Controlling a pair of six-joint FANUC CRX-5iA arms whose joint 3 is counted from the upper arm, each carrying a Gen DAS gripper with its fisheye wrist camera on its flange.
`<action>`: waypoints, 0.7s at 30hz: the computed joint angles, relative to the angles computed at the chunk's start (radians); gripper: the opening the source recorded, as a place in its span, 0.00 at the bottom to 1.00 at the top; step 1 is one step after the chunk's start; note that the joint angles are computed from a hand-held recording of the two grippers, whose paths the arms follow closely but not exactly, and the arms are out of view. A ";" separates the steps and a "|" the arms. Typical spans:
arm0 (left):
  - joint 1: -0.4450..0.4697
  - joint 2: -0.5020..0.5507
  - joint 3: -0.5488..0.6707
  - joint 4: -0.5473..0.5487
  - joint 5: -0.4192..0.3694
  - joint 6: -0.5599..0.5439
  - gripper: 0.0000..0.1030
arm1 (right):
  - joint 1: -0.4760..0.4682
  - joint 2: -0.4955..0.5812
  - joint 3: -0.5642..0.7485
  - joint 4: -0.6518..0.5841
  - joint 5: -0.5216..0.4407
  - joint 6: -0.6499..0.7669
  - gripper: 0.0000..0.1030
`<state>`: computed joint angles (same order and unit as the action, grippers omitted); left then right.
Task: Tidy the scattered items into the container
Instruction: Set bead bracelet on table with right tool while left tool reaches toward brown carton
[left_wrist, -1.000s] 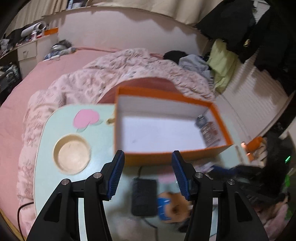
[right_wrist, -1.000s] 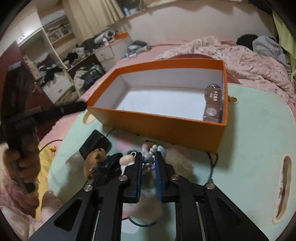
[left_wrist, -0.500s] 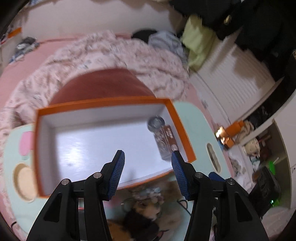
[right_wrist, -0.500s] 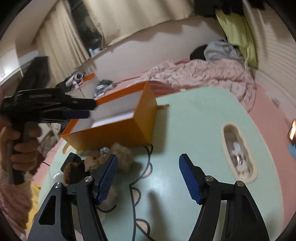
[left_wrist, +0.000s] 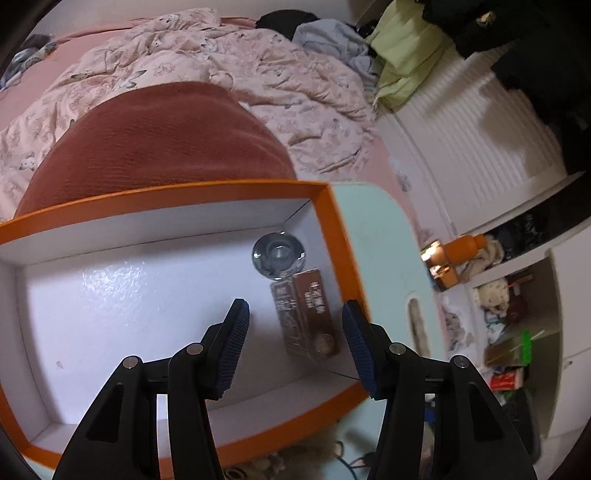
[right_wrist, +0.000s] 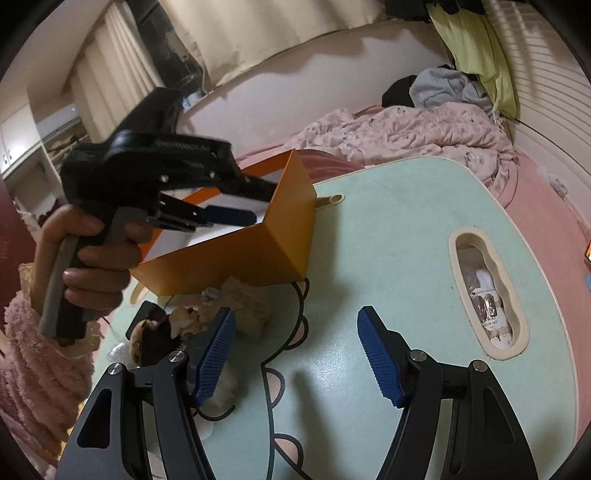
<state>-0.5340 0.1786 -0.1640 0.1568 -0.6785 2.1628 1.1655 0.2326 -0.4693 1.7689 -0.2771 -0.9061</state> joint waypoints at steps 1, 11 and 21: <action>0.001 0.003 -0.004 0.010 0.003 -0.012 0.52 | 0.000 0.000 0.000 -0.001 0.001 -0.001 0.67; 0.010 -0.057 -0.025 -0.093 -0.061 0.086 0.52 | -0.012 0.001 0.002 0.017 0.023 -0.023 0.67; 0.040 -0.093 -0.099 0.023 0.034 0.007 0.52 | -0.021 -0.003 -0.004 0.042 0.031 -0.062 0.67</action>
<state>-0.4938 0.0858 -0.2627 0.1800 -0.6440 2.1699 1.1441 0.2300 -0.4732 1.8104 -0.2457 -0.9679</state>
